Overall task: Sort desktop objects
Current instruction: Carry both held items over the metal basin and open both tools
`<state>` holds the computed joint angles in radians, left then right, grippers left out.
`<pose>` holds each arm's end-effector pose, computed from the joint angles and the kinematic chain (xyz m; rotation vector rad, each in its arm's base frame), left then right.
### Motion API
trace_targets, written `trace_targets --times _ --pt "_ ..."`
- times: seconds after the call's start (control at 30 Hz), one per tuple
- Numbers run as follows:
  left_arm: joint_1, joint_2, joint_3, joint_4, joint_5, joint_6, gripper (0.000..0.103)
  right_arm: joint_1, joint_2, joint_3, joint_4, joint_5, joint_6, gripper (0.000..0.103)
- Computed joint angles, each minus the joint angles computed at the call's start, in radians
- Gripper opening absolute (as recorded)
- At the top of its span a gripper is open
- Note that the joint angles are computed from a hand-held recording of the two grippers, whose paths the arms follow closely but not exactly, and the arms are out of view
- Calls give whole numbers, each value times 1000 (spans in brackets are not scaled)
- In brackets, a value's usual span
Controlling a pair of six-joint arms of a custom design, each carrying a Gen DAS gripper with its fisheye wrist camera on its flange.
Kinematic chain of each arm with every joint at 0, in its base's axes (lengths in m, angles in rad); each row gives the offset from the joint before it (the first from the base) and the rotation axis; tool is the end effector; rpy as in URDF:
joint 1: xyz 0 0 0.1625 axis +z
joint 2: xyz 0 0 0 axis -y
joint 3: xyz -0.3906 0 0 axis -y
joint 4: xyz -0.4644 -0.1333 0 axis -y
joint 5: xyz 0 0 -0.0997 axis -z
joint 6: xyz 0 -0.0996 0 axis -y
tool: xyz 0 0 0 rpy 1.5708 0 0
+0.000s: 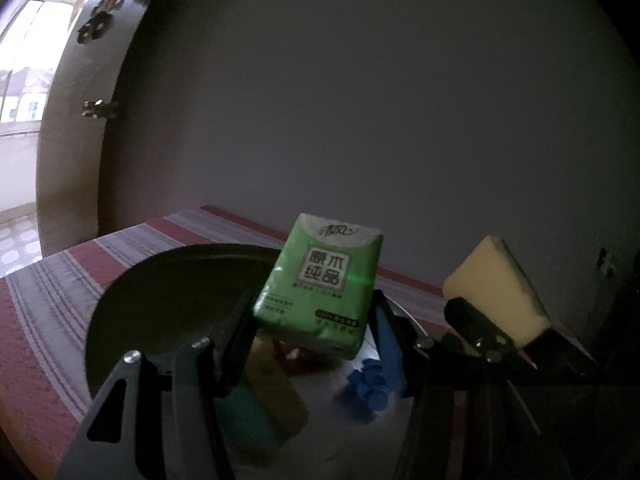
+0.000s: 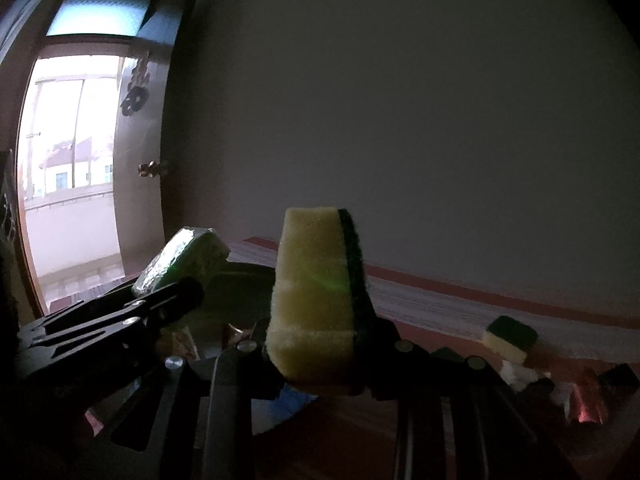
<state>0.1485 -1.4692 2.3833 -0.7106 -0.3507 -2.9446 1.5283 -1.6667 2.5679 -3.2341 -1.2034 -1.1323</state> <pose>-0.2329 -0.2642 0.0925 -0.0937 1.7977 -1.7456 0.1525 -0.3940 0.1888 1.6063 -2.2539 1.2046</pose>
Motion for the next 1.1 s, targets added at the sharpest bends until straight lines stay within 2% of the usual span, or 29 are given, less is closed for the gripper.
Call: trace_targets --times 0.17,0.27,0.33,0.53,0.57,0.63,0.67,0.7,0.83,0.93,1.1 --pt "9 3 -11 85 -35 -86 55 41 47 -9 -18 -30 -23 33" --pt "10 6 -13 65 -63 -82 55 69 76 -25 0 -73 -34 33" --pt "16 -17 -4 64 -63 -76 55 84 95 -33 -6 -83 -20 33" --pt "24 1 -20 25 -122 -66 55 118 131 -59 32 -117 -23 34" --pt "33 0 -23 12 -135 -55 55 123 133 -60 41 -124 -30 36" --pt "48 2 -29 -12 -154 -31 56 138 148 -58 18 -147 -42 53" --pt "50 17 -41 -2 -168 -44 59 139 149 -51 2 -144 -52 70" --pt "49 37 -54 11 -183 -63 65 145 158 -46 -27 -144 -52 76" --pt "35 100 -87 74 -243 -174 90 137 156 -30 -79 -107 -44 78" --pt "30 145 -111 113 -270 -227 101 114 139 -27 -77 -80 -15 81" --pt "34 182 -135 141 -290 -260 103 88 119 -25 -81 -69 26 81"
